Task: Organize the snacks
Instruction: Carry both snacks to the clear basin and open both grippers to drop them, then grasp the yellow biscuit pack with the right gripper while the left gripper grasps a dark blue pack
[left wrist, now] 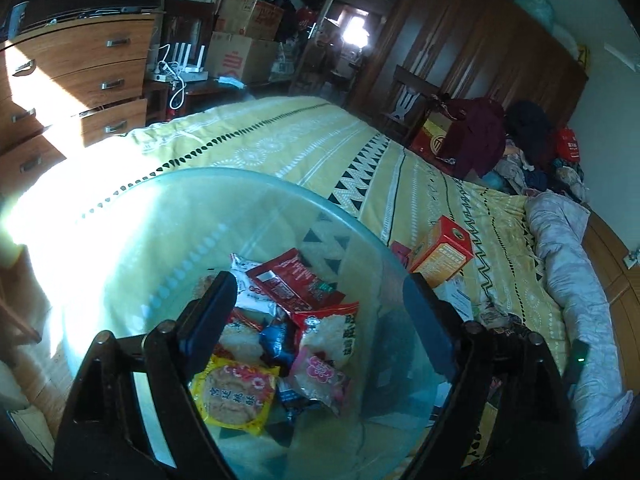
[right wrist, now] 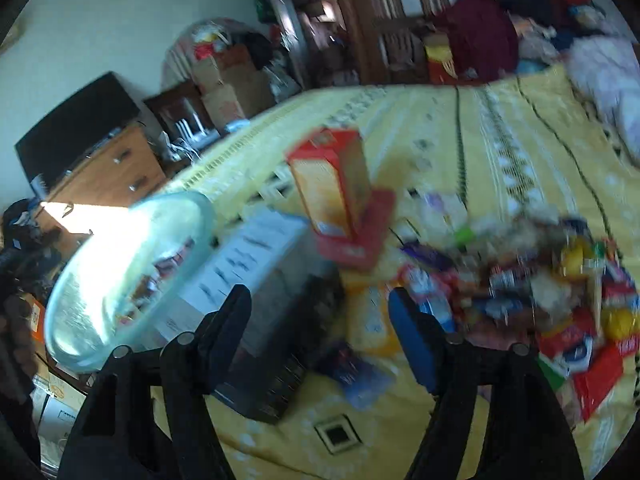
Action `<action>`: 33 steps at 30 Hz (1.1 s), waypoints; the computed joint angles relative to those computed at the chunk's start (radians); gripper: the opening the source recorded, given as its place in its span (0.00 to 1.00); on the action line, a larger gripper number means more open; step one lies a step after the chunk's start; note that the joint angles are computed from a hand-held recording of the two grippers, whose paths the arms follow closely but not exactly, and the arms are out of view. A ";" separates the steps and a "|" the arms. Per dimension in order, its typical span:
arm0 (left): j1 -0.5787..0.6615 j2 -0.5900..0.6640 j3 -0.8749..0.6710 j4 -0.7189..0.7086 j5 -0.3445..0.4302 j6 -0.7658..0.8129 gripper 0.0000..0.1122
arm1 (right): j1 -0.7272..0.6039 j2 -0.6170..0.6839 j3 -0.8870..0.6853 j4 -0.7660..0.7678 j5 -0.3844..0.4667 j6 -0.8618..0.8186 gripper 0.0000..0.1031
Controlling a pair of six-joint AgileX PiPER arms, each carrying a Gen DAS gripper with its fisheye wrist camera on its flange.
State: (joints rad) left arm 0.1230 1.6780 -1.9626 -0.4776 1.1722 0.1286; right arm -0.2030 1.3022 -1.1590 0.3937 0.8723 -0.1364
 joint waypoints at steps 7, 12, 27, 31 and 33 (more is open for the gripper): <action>-0.083 -0.035 0.051 0.046 -0.031 -0.022 0.77 | 0.076 0.233 -0.037 -0.101 -0.067 0.039 0.67; -0.140 -0.044 0.076 0.079 -0.042 -0.042 0.77 | 0.112 0.399 -0.156 -0.201 -0.057 0.079 0.77; -0.376 -0.104 0.175 0.090 -0.074 -0.008 0.78 | -0.171 0.073 0.240 -0.088 0.014 -0.365 0.69; -0.493 -0.108 0.234 0.037 -0.036 0.019 0.78 | -0.357 -0.047 0.273 0.016 0.116 -0.504 0.69; -0.568 -0.101 0.290 0.034 -0.034 0.016 0.78 | -0.447 -0.105 0.286 0.076 0.171 -0.570 0.69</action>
